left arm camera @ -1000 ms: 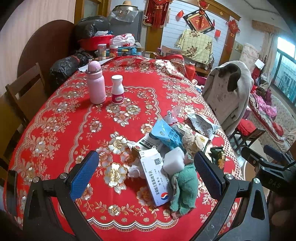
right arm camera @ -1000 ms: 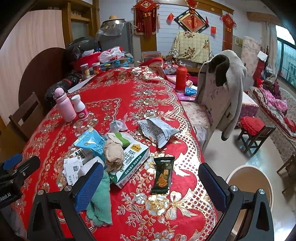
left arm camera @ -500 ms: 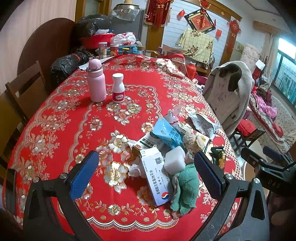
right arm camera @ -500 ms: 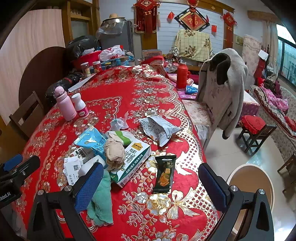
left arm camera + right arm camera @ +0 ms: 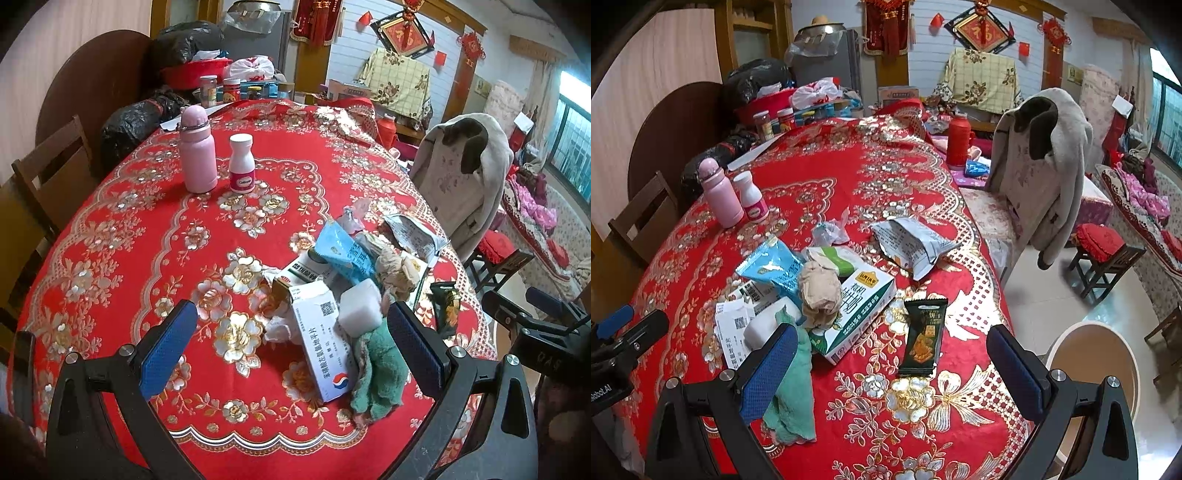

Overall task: Collect trash
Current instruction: 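Grasp the green towel with the right gripper, then grasp the white medicine box with the left gripper while the right gripper holds the towel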

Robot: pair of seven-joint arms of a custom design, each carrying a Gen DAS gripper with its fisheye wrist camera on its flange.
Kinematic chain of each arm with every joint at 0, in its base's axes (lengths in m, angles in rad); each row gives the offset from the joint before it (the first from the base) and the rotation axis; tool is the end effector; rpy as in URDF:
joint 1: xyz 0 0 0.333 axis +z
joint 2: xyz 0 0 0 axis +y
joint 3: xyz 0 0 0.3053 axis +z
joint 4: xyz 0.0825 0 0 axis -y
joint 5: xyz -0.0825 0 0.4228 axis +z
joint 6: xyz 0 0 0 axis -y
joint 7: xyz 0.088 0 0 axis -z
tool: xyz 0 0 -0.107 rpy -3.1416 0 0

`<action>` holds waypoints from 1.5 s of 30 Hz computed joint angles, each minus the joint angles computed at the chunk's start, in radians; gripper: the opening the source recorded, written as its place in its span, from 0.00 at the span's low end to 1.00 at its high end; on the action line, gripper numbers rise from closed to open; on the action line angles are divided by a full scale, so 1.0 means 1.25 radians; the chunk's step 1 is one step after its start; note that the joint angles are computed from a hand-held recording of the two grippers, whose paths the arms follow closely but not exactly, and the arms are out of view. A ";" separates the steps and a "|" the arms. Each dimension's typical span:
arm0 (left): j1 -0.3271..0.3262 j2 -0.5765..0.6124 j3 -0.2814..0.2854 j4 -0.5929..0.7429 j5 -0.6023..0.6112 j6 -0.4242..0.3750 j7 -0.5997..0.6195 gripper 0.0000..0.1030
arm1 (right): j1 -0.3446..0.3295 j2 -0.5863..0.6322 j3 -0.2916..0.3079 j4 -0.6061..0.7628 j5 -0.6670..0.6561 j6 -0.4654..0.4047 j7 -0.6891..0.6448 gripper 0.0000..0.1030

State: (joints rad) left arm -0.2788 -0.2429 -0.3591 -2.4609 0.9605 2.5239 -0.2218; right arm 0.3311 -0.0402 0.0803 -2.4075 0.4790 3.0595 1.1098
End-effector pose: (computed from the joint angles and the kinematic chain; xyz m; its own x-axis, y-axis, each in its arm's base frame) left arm 0.4043 -0.3078 0.3728 0.3614 -0.9260 0.1093 -0.6475 -0.3336 -0.6852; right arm 0.5227 0.1884 0.3644 0.4102 -0.9112 -0.0364 -0.7064 -0.2923 -0.6447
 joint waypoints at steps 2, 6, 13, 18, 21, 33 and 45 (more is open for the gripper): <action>-0.002 -0.002 0.002 -0.006 -0.006 -0.001 0.007 0.99 | 0.000 0.007 -0.001 0.007 0.003 -0.027 -0.005 0.99; -0.001 -0.008 0.013 -0.035 -0.031 0.029 0.026 0.99 | -0.003 0.026 0.000 0.024 0.039 -0.092 -0.046 0.99; 0.013 -0.025 0.012 -0.075 -0.079 0.050 0.020 0.99 | -0.016 0.081 0.019 0.083 0.209 -0.264 -0.209 0.83; 0.020 -0.028 0.009 -0.081 -0.090 0.043 0.025 0.99 | -0.025 0.138 0.036 0.132 0.287 -0.352 -0.261 0.62; 0.023 -0.019 0.013 -0.082 -0.093 0.063 0.031 0.99 | -0.041 0.181 0.042 0.171 0.325 -0.428 -0.276 0.39; 0.035 0.145 0.056 -0.009 -0.082 0.214 0.081 0.76 | -0.072 0.125 0.010 0.136 0.323 -0.473 -0.287 0.31; 0.010 0.245 0.128 0.040 -0.013 0.375 0.038 0.34 | -0.086 0.102 -0.004 0.109 0.306 -0.484 -0.286 0.31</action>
State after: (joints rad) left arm -0.2668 0.0635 -0.1992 -2.4115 0.9448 2.9927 -0.1744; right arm 0.2236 0.0878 0.0754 -2.2713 0.8612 2.4543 0.7521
